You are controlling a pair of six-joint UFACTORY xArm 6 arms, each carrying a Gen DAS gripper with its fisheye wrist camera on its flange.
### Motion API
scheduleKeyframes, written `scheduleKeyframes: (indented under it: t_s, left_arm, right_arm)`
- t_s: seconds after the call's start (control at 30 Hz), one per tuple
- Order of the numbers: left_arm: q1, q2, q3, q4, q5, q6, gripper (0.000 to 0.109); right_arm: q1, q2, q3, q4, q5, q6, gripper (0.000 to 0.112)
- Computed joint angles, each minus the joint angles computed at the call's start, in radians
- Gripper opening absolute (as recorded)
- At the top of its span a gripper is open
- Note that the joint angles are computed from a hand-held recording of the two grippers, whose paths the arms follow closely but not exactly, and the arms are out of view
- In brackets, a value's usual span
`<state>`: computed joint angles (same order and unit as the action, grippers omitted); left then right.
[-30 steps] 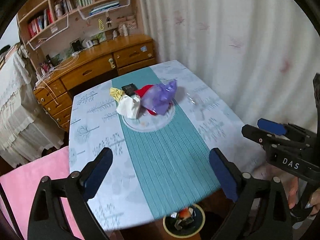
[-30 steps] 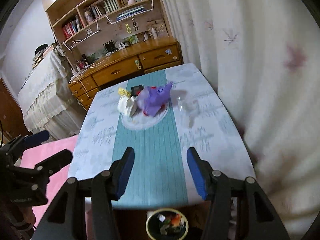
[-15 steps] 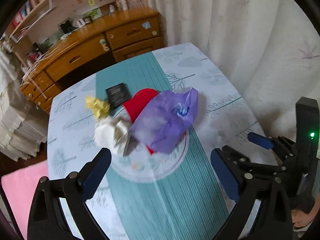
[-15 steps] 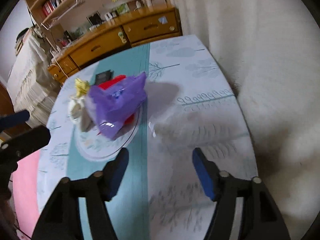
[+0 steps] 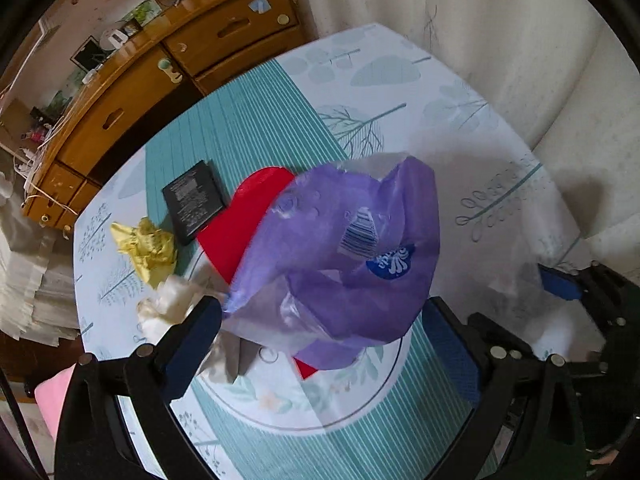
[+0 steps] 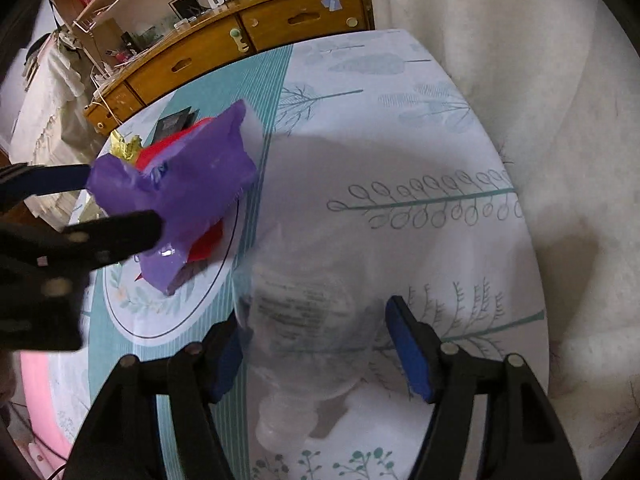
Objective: Collect trash
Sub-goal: 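Grasp the purple plastic bag with the left gripper while the right gripper grasps the clear bottle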
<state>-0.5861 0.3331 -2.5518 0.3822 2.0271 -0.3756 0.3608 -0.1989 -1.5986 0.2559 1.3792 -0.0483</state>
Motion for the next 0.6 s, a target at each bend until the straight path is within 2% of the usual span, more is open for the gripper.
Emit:
scheduleKeyframes:
  t_s: [0.23, 0.3, 0.37, 0.4, 0.43, 0.47, 0.5, 0.6]
  left_arm:
    - [0.018, 0.041, -0.007, -0.006, 0.004, -0.02, 0.099]
    - [0.03, 0.056, -0.031, -0.036, 0.018, -0.04, 0.095]
    - [0.041, 0.057, -0.029, -0.071, 0.022, -0.058, 0.066]
    - [0.044, 0.058, -0.028, -0.079, 0.026, -0.063, 0.06]
    - [0.045, 0.058, -0.026, -0.083, 0.031, -0.069, 0.047]
    - [0.05, 0.039, 0.005, -0.098, 0.017, -0.082, 0.027]
    - [0.061, 0.012, 0.049, -0.132, -0.004, -0.106, 0.018]
    - [0.066, -0.078, 0.188, -0.162, -0.092, -0.152, 0.008]
  right_arm:
    - [-0.031, 0.003, -0.006, 0.04, 0.007, -0.032, 0.065]
    - [-0.04, 0.003, -0.006, 0.056, 0.011, -0.036, 0.064]
    - [-0.048, 0.002, -0.006, 0.069, 0.017, -0.044, 0.064]
    - [-0.053, -0.001, -0.003, 0.075, 0.019, -0.049, 0.064]
    - [-0.056, -0.002, -0.002, 0.079, 0.02, -0.052, 0.064]
    - [-0.058, -0.004, 0.0, 0.083, 0.021, -0.055, 0.064]
    - [-0.061, -0.006, 0.002, 0.087, 0.023, -0.057, 0.064]
    - [-0.066, -0.011, 0.005, 0.097, 0.026, -0.064, 0.063]
